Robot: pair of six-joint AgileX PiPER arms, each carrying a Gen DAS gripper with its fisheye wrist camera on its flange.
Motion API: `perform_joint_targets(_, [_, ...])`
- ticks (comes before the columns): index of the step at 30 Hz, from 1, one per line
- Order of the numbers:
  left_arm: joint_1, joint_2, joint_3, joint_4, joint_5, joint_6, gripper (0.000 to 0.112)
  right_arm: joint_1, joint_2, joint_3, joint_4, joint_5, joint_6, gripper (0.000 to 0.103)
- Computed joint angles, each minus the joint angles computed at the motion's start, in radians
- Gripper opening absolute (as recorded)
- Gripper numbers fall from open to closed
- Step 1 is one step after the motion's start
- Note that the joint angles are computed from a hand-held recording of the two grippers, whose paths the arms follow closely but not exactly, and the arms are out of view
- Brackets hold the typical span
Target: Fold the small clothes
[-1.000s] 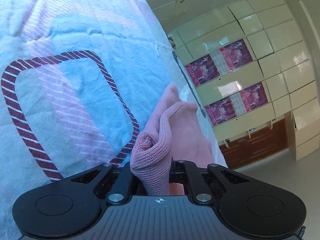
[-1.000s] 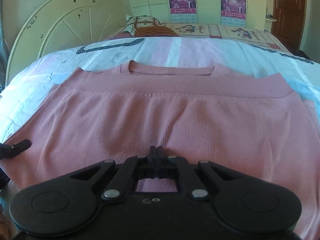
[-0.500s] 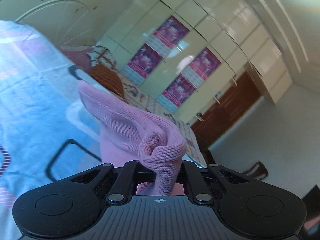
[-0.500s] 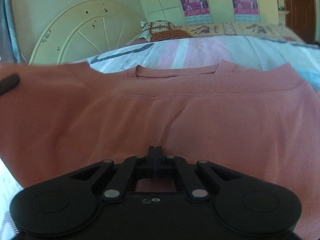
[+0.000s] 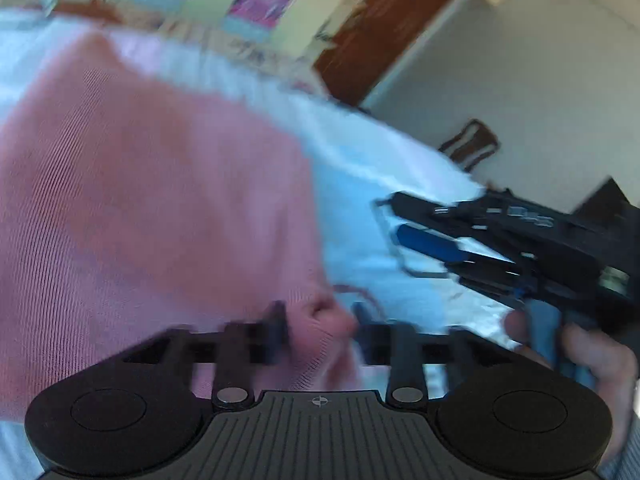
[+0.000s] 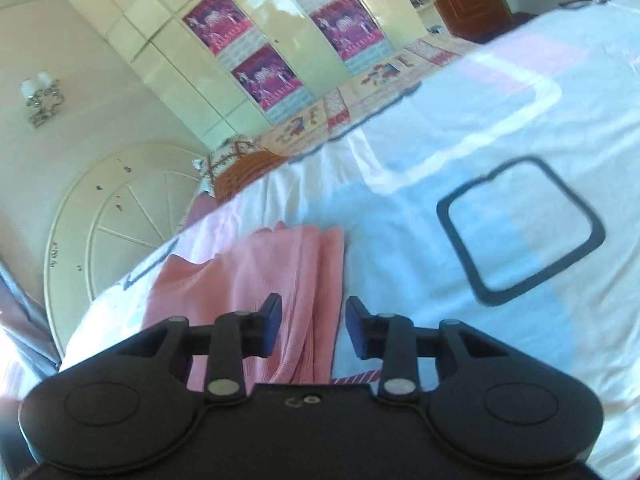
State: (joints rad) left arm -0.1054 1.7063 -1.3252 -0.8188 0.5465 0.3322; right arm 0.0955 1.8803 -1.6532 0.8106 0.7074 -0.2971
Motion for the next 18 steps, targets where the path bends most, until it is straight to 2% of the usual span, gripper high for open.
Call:
perform_joint_targets(3, [0.087,-0.134,0.037,0.019,0.000,0.025,0.058,-0.014,-0.012,0.014,0.087,0.040,-0.088,0.033])
perform_joint_targets(5, [0.166,-0.174,0.036,0.132,-0.022,-0.031,0.059,-0.005,0.012,-0.014,0.097,0.072,-0.093,0.033])
perform_joint_targets(7, [0.236,-0.157,-0.005,0.279,0.008,-0.120,0.059,0.019,0.039,-0.051,0.055,0.093,-0.049,0.032])
perform_joint_targets(11, [0.327,-0.104,-0.028,0.405,0.053,-0.164,0.059,0.074,0.084,-0.109,-0.075,0.113,0.064,0.030])
perform_joint_targets(14, [0.360,-0.088,0.001,0.366,0.042,-0.112,0.059,0.106,0.097,-0.127,-0.161,0.094,0.106,0.028])
perform_joint_targets(18, [0.316,-0.057,0.037,0.354,-0.013,-0.109,0.059,0.145,0.140,-0.204,-0.278,0.111,0.155,0.027])
